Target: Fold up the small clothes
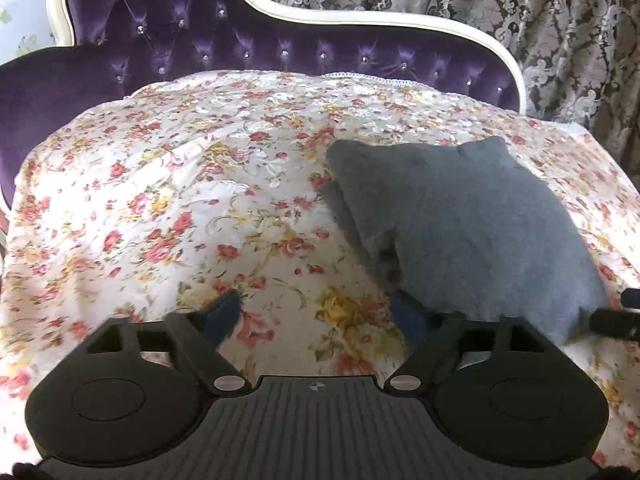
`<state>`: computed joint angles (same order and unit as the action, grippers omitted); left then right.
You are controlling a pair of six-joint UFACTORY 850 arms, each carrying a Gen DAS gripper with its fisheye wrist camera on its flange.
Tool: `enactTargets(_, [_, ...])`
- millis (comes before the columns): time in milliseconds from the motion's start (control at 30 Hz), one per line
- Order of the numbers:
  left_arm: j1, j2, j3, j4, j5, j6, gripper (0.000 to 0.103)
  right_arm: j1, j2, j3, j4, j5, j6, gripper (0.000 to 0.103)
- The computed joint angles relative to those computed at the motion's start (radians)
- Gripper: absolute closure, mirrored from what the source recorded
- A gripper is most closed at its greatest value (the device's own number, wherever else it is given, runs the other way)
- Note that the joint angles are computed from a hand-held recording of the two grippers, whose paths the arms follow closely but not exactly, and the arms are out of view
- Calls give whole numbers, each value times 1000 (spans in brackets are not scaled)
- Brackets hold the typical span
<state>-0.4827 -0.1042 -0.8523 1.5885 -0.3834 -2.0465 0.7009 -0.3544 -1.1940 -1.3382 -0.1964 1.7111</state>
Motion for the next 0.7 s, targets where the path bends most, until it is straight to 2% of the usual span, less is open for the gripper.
enactTargets(67, [-15, 28, 10, -8, -17, -5, 13, 5, 30, 27, -73, -6, 111, 1])
enactTargets(133, [-37, 42, 2, -59, -50, 41, 13, 15, 65, 58, -240, -19, 306, 1])
enactTargets(233, [-82, 42, -37, -191, -146, 169, 13, 37, 104, 83, -378, -60, 482, 1])
enactTargets(400, [-152, 59, -60, -224, -274, 209, 13, 80, 123, 71, -284, -179, 456, 1])
enactTargets(500, [-180, 62, -71, -257, -320, 235, 13, 87, 132, 72, -260, -203, 465, 1])
enactTargets(633, [-191, 77, -67, -286, -300, 262, 13, 87, 146, 79, -231, -182, 475, 1])
enactTargets(700, [-196, 83, -61, -297, -288, 261, 13, 99, 153, 82, -197, -206, 454, 1])
